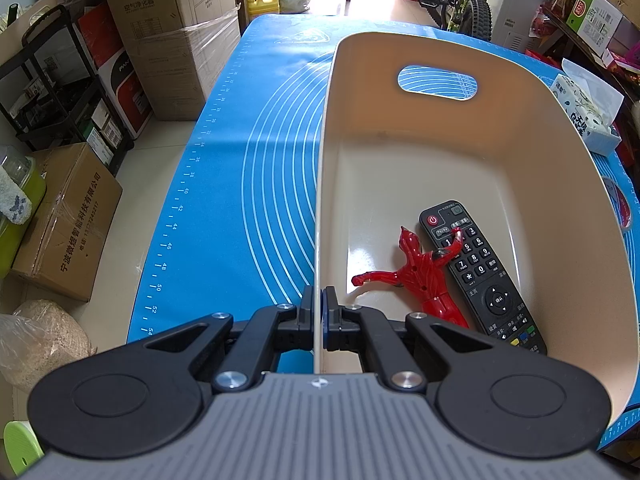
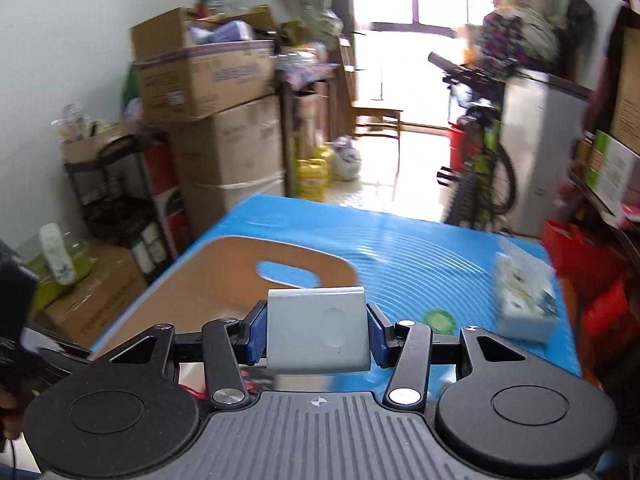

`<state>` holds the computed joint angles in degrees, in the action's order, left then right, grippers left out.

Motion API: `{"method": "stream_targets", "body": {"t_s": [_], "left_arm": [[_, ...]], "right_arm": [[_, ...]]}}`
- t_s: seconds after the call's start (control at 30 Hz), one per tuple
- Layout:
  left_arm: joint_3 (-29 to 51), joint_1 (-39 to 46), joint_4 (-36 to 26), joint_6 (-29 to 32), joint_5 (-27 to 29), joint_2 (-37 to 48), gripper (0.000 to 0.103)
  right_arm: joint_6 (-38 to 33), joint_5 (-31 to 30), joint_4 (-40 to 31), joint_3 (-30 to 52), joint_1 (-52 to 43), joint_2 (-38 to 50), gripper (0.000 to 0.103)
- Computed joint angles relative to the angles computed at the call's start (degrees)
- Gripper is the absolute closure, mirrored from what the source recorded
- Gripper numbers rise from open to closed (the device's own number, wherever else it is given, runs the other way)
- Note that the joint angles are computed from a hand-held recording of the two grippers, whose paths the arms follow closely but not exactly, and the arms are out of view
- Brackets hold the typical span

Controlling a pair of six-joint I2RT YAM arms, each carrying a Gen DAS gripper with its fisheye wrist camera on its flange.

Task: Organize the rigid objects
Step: 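Carry the white charger with the right tool and release it into the bin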

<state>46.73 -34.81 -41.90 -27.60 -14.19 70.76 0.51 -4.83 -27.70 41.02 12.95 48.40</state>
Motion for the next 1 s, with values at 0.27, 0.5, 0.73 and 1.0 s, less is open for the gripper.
{"method": "stream_targets", "body": {"t_s": [0.27,0.5,0.73,1.0], "left_arm": [[0.0,0.0,0.0,0.0,0.0,0.0,0.099],[0.0,-0.4,0.1,-0.1,-0.2,0.1,0.099],[-0.1,-0.7,0.1,0.1,-0.5,-0.1,0.099],[-0.1,-0.6,0.1,0.2,-0.5,-0.1,0.099]], "right_arm": [[3.8,4.9,4.3,0.9,12.6,9.8,0.048],[4.9,7.8,5.2,0.6,18.5,16.3,0.048],[5.2,8.2,3.1,1.7,18.9,21.0,0.048],[6.5,8.2,0.7,3.1,18.0,27.4,0.048]]}}
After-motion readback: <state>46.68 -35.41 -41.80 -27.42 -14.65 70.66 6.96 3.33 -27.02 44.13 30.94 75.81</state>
